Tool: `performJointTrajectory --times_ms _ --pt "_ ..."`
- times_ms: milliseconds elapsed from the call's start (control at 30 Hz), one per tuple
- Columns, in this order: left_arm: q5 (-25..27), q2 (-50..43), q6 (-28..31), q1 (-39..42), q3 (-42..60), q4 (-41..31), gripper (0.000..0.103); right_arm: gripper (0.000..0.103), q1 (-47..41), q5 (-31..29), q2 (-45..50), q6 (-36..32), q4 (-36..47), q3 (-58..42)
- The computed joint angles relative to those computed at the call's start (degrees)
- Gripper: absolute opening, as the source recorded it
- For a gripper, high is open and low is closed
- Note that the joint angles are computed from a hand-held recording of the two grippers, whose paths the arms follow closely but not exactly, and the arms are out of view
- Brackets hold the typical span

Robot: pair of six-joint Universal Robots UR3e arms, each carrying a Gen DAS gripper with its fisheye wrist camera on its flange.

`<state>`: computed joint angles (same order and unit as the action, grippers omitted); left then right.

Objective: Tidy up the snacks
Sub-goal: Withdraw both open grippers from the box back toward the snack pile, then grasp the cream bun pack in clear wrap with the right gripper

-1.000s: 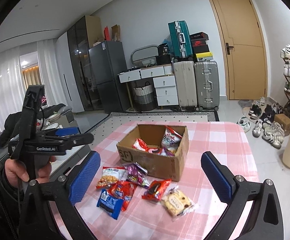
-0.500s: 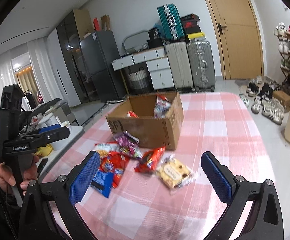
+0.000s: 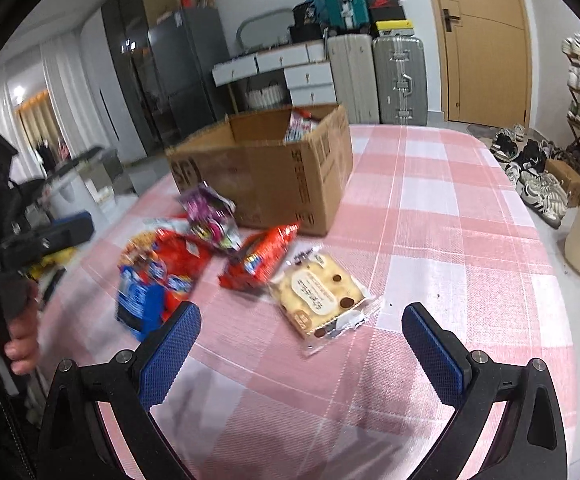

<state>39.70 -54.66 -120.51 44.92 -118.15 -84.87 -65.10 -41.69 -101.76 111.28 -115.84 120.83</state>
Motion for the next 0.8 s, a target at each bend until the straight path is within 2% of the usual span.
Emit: performJointTrajectory --times_ms 67,367,567,600,700,800 --pt "0.68 -1.52 -2.0 -1.44 -1.24 3.75 0.102 0.102 2.6 -2.22 2.66 2.23 -5.63 0.33" --pt "3.71 -7.37 -6.37 -4.54 -5.77 15.44 0.102 0.102 10.46 -8.72 13.51 7.73 -19.22 -4.3" --pt "5.15 -10.47 -8.76 -6.2 -7.29 20.92 0.102 0.101 15.35 -13.57 19.97 3.98 -19.53 -11.28" --pt "5.0 -10.28 -8.17 -5.65 -7.26 20.01 0.102 0.101 16.07 -14.2 20.82 3.61 -19.65 -12.05" --pt "5.11 -10.71 -8.46 -5.46 -7.51 20.59 0.102 0.082 18.54 -16.57 23.77 2.43 -18.57 -15.12" --pt "5.29 -10.67 -8.31 -5.18 -7.61 20.65 0.102 0.077 18.92 -16.19 25.06 2.1 -17.26 -16.72"
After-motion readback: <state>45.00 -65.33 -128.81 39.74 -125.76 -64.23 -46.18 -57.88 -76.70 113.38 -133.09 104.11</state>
